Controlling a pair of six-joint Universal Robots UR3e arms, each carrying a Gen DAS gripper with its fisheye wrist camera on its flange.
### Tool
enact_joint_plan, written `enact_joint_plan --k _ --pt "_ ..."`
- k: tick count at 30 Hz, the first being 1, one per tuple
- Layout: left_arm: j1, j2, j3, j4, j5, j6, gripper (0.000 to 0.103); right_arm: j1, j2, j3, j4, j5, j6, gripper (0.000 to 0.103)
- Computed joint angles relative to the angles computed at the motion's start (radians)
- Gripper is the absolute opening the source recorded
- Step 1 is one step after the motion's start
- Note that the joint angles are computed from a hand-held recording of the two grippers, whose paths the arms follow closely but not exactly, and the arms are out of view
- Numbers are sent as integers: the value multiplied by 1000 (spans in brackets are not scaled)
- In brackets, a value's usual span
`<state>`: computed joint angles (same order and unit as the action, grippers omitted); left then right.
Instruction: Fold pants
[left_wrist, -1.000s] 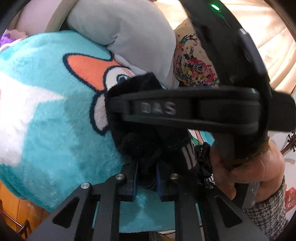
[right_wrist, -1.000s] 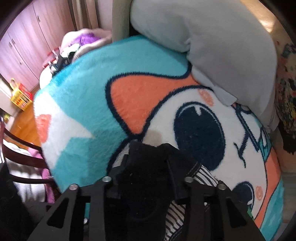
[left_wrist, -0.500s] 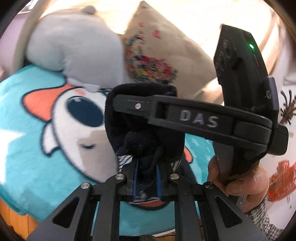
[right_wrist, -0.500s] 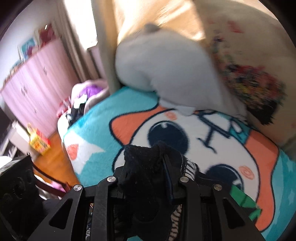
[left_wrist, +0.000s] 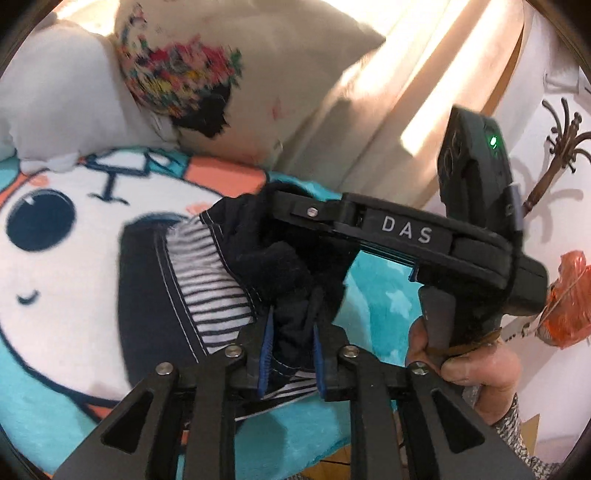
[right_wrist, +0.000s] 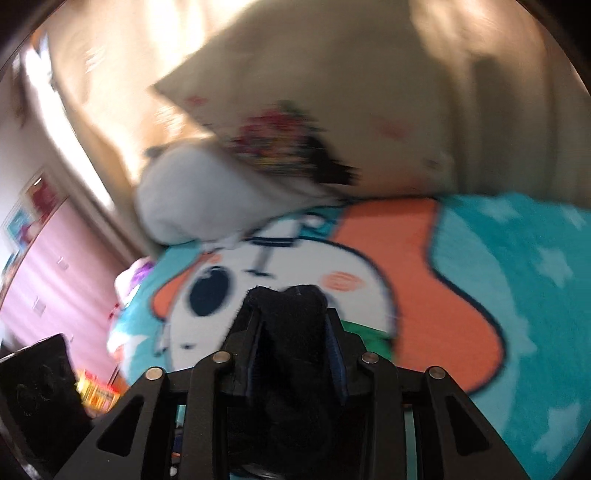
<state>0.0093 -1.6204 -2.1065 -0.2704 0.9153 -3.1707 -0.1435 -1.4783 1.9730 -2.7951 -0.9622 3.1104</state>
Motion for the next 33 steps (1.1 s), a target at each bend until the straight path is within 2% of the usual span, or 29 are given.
enact_joint_plan --k 2,7,9,12,14,17,21,22,23,25,26,29,33 --pt "-9 -12 12 -33 -13 15 23 -40 -10 62 -40 -47 19 57" --pt "26 65 -19 -157 -87 122 40 -235 -105 225 -116 60 40 58" --pt "50 110 -44 -198 -108 170 44 -323 -200 302 -154 160 39 58" --pt "90 198 -94 -246 -116 227 45 -423 -310 361 -80 411 -18 58" --pt "123 242 -129 -264 -126 242 45 -423 -314 359 -9 536 -62 59" --pt "174 277 -177 -265 -139 239 46 -357 -236 316 66 640 -118 59" --pt "236 326 -221 -302 -155 263 46 -263 -116 302 -75 658 -58 59" --pt "247 333 -222 -320 -162 276 46 -249 -101 298 -73 650 -59 59" --pt "254 338 -221 -333 -165 283 46 -243 -102 293 -48 632 -70 59" --pt "273 352 -224 -348 -173 293 46 -229 -96 308 -87 541 -34 59" --pt "280 359 -226 -356 -177 296 47 -230 -98 333 -135 485 -9 59" --pt "304 371 -228 -367 -185 297 54 -278 -120 411 -189 426 -15 59" --pt "277 302 -188 -296 -173 239 54 -325 -51 460 -264 448 -15 59"
